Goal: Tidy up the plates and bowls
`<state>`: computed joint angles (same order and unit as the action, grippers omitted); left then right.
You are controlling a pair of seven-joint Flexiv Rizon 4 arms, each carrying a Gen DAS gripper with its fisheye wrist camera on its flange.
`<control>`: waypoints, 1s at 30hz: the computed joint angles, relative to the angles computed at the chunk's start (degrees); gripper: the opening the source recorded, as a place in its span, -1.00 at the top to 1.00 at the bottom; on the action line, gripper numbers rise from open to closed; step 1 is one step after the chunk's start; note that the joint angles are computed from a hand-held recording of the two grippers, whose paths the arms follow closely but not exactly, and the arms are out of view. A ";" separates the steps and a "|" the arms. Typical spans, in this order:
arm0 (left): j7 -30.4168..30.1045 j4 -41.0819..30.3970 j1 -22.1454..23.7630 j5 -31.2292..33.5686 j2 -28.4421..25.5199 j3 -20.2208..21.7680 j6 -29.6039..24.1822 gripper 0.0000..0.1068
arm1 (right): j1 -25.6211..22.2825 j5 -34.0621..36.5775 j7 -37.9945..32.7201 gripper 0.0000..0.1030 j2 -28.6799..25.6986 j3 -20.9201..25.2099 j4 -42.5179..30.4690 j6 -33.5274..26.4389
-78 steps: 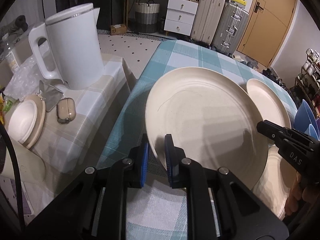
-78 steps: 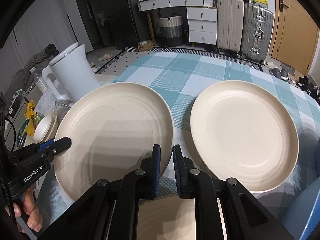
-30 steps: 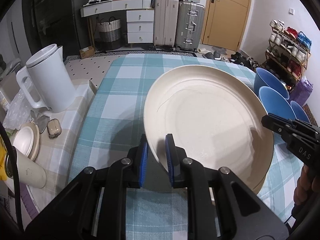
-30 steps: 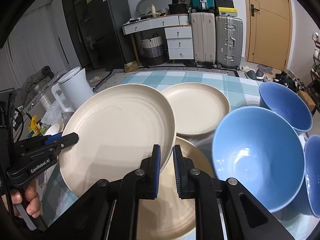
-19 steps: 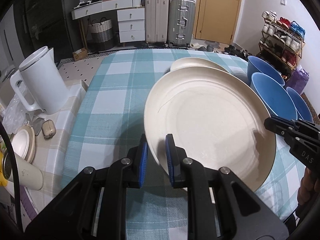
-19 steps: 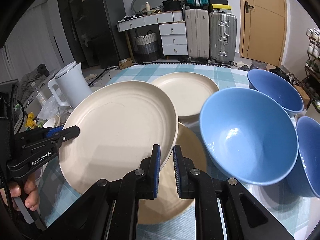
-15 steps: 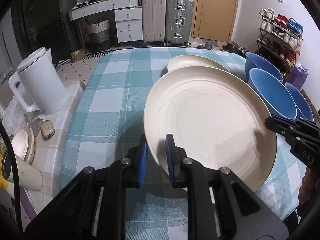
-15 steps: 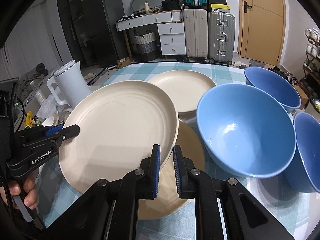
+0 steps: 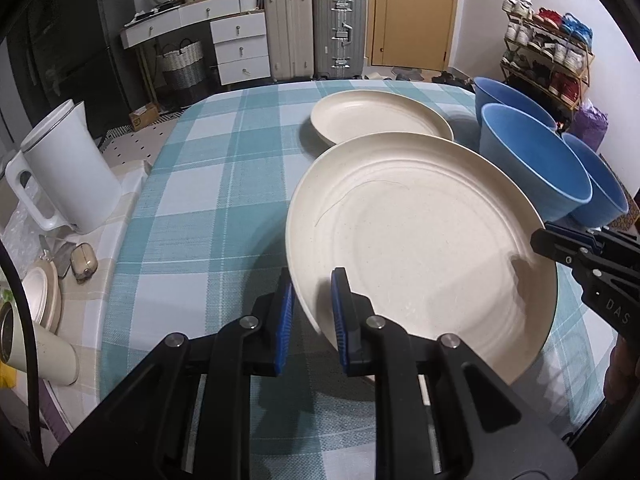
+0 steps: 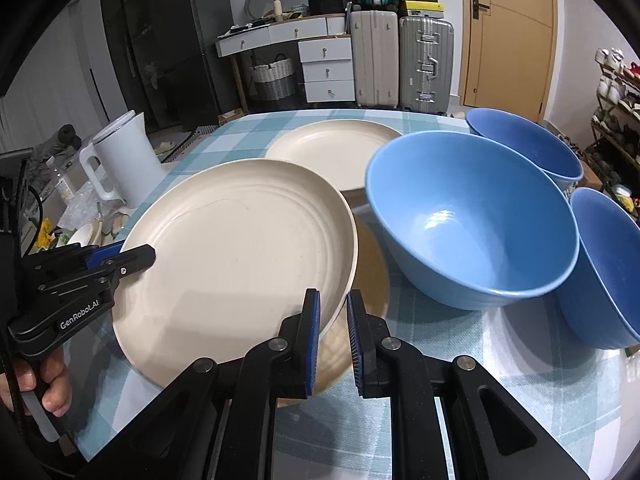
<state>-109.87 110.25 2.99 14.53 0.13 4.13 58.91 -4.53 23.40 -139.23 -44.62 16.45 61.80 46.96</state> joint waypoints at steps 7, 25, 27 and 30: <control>-0.73 -1.55 -0.71 2.70 -1.90 -0.38 -0.11 0.69 | 0.33 -1.06 0.55 0.73 -0.61 -0.78 0.76 2.65; -1.54 -5.12 -3.27 8.11 -6.27 0.72 -1.01 0.66 | 0.10 -2.03 -6.01 0.72 -0.10 1.65 4.76 10.16; -0.64 -4.63 -3.00 5.92 -6.62 0.78 -0.84 0.65 | 0.23 -2.64 -6.57 0.72 0.04 1.76 5.43 10.30; 0.51 -4.25 -3.00 5.13 -6.76 1.01 -0.85 0.65 | 0.58 -3.19 -5.07 0.72 -0.32 1.09 5.11 9.32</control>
<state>-109.36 106.00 -0.02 19.66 -6.63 5.15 58.06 -3.95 20.21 -144.30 -44.94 17.54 66.91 56.27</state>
